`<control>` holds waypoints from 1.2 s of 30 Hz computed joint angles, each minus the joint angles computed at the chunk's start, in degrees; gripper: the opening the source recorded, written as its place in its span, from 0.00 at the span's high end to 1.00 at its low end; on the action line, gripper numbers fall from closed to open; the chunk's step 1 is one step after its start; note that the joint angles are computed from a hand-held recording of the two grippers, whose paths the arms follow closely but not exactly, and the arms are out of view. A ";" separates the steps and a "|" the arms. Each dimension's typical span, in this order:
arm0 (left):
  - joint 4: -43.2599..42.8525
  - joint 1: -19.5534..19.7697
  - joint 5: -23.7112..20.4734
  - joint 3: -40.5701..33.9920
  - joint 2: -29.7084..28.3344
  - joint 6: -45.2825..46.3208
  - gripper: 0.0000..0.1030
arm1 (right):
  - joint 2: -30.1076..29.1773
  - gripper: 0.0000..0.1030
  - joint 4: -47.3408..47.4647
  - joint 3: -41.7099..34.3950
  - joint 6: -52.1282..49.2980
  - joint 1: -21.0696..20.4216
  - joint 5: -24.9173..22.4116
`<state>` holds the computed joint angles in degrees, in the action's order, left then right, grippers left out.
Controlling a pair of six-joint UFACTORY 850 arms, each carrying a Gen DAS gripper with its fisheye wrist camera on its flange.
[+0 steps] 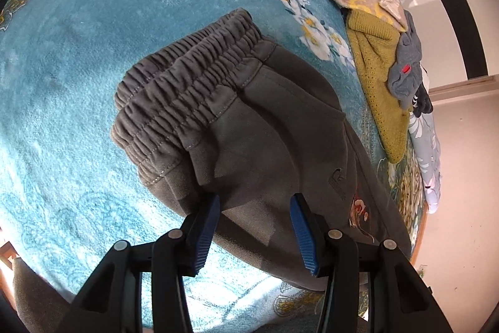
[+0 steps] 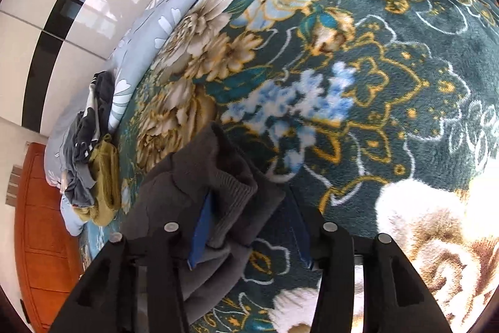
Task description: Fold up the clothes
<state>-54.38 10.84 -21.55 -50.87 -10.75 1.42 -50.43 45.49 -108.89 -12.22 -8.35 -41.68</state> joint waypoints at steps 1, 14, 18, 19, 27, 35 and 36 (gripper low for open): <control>0.20 -0.05 -0.16 -0.11 -0.14 -0.09 0.50 | -0.20 0.48 2.78 0.72 -0.68 -0.37 -0.07; -7.74 2.26 -0.06 3.79 5.01 6.40 0.50 | 4.74 0.81 20.47 4.80 -11.66 1.18 1.38; -10.82 3.21 0.87 5.40 7.27 9.62 0.50 | 11.33 0.81 22.04 7.06 -24.86 6.10 1.17; -12.15 3.46 1.08 5.80 7.73 10.75 0.50 | 12.19 0.81 22.10 7.60 -26.56 7.70 0.83; -21.94 4.97 0.09 9.36 11.24 19.49 0.50 | 10.81 0.81 8.73 7.88 -24.93 23.18 -0.79; -21.97 6.47 -1.51 11.16 12.76 21.79 0.50 | 5.40 0.75 -10.16 4.29 -13.04 32.25 -0.15; -21.92 6.66 -1.73 11.33 12.78 21.86 0.50 | 5.11 0.71 -10.02 4.19 -12.81 32.28 -0.98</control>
<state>-76.30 17.50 -23.29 -39.54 2.03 23.29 -45.32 35.47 -104.70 -25.03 23.93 -42.67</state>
